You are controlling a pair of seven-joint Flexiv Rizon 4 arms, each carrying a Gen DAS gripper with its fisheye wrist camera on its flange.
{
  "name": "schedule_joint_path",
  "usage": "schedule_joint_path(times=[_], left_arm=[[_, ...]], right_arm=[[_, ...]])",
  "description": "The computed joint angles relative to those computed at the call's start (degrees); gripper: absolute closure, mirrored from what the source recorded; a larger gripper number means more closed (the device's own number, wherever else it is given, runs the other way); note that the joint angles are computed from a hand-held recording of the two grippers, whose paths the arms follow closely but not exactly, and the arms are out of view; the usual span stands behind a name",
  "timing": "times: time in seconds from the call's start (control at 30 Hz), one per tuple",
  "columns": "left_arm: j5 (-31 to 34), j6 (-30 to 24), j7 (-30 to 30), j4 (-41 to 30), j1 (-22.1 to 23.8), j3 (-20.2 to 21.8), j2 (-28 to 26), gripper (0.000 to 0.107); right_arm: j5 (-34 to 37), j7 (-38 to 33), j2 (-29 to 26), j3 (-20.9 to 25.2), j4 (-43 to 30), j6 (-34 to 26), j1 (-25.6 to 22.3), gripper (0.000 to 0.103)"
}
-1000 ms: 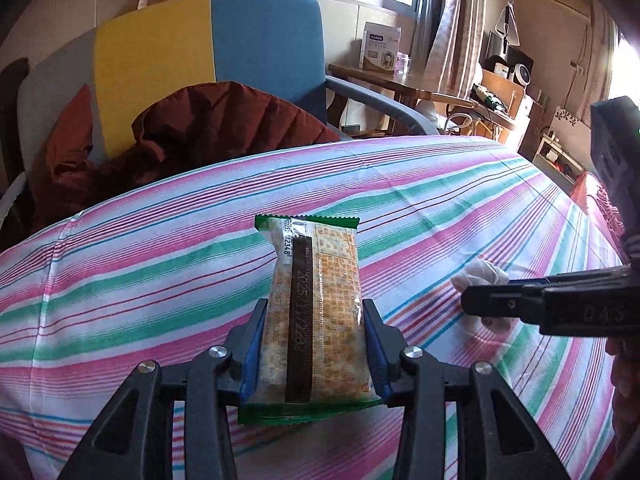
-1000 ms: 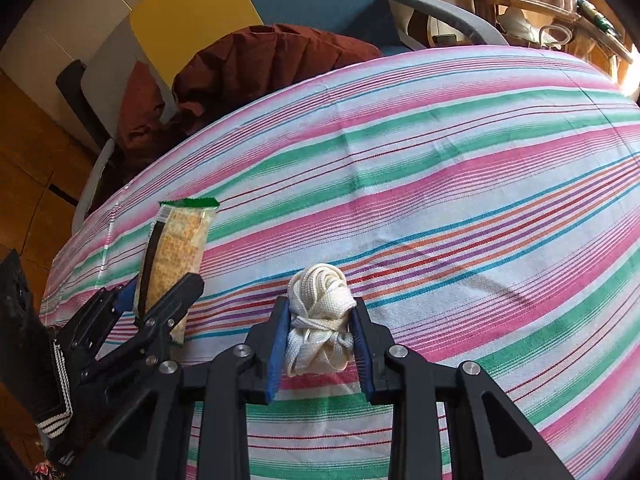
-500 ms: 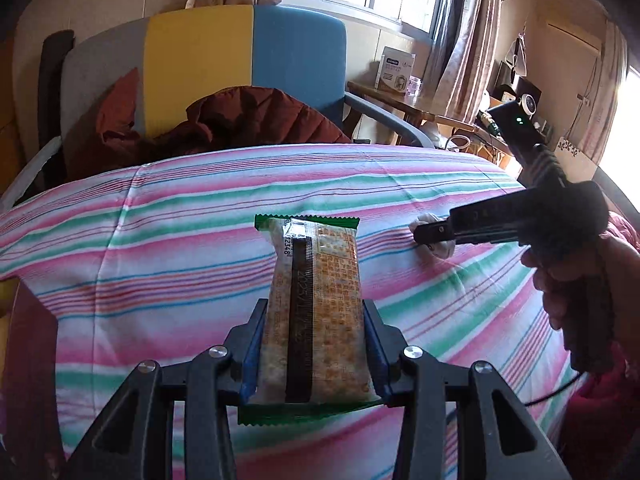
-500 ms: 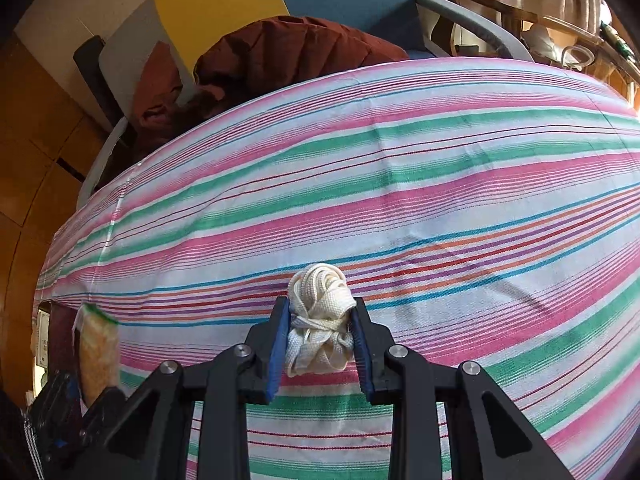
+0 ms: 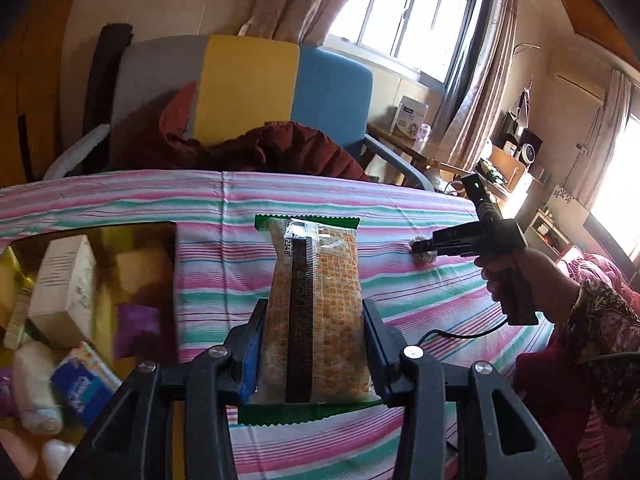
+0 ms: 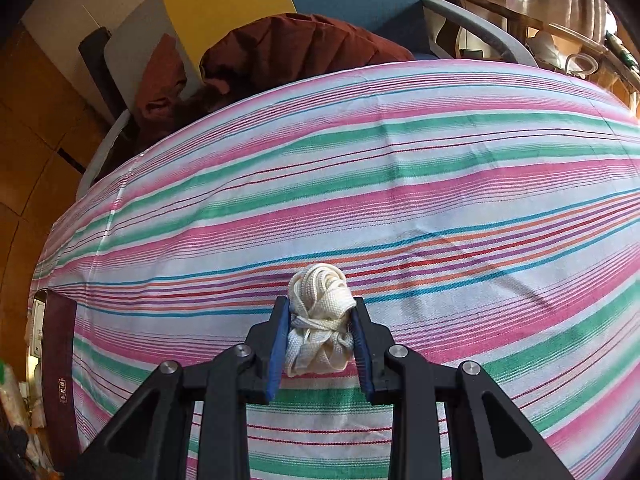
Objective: Organize objects
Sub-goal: 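Carry the cracker packet and rope knot over the gold box with both tools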
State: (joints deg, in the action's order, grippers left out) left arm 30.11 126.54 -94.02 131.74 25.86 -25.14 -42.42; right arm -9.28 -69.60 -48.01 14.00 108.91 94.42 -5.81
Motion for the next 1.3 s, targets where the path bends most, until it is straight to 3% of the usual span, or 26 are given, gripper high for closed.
schedule_joint_path(times=[0.1,0.23,0.47,0.6,0.83,1.07,1.2,1.3], left_arm=[[-0.5,2.5,-0.3,2.3,1.2,3.5,1.6,0.063],[-0.7,1.3,-0.3,3.2,3.1,6.5,1.4,0.063],[1.1,-3.8,0.7,3.6,11.7,-0.1,-3.7,0.063],[0.1,-3.2,2.0,5.1,13.0,-0.9,-4.1,0.063],[-1.3,3.9,2.8,7.2,8.6,5.1,-2.5,0.063],[-6.8,7.2,2.3,7.7,-0.4,13.3,-0.1,0.063],[-6.0,5.6,1.4,7.4,0.2,13.0,0.0,0.063],[-6.9,5.8,1.5,7.5,-0.9,14.0,0.3,0.062]], right_arm=[[0.1,-0.1,0.3,-0.2,0.5,0.2,0.0,0.073],[0.1,0.1,0.3,-0.7,0.5,0.2,0.6,0.073],[0.1,-0.1,0.4,-0.5,0.7,0.2,0.4,0.073],[0.1,0.1,0.3,-0.4,0.6,0.3,0.4,0.073],[-0.1,-0.2,0.2,-0.1,0.6,0.4,0.2,0.073],[-1.4,-2.5,-0.1,3.3,0.9,1.3,-1.8,0.073],[-3.7,-5.7,-0.2,8.8,1.6,1.7,-5.1,0.073],[-5.5,-8.4,-1.1,15.6,1.8,0.1,-8.5,0.073]])
